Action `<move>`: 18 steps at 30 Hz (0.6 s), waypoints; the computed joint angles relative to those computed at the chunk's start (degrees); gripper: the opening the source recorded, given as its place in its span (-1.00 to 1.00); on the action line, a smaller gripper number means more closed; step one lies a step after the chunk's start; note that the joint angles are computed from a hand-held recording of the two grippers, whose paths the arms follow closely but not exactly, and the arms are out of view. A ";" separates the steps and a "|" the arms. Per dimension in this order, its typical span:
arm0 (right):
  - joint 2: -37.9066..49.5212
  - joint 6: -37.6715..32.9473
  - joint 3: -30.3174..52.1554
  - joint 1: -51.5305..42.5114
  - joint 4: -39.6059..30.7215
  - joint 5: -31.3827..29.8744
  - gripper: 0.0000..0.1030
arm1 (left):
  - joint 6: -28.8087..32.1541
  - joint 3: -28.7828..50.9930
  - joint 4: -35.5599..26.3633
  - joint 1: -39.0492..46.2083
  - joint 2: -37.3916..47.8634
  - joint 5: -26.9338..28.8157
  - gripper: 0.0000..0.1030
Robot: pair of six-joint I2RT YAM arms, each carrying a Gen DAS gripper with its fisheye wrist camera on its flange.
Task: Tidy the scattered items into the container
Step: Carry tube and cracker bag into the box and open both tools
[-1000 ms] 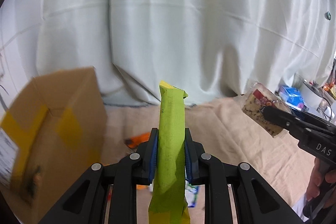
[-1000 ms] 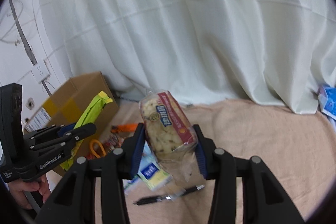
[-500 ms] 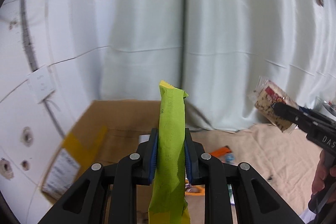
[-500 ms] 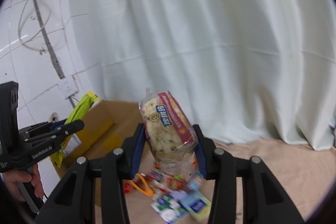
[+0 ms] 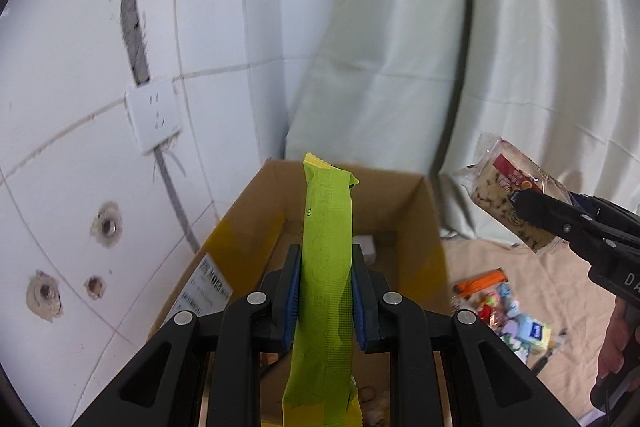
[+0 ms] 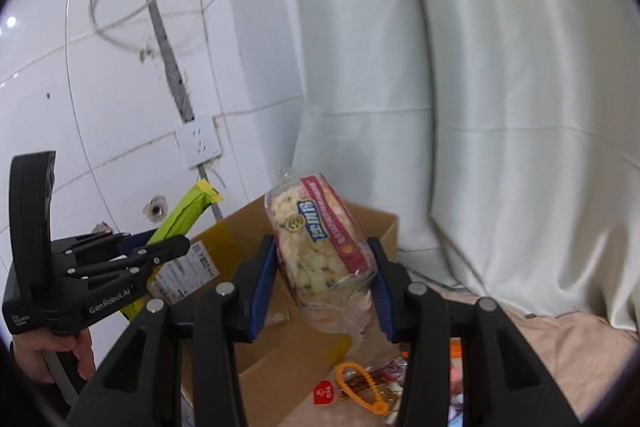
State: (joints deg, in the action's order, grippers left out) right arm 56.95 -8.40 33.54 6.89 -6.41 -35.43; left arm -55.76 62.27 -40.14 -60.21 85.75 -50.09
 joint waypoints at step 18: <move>15.86 2.92 2.40 16.10 8.30 10.22 -0.07 | 2.11 -10.86 11.62 10.43 1.02 10.59 -0.51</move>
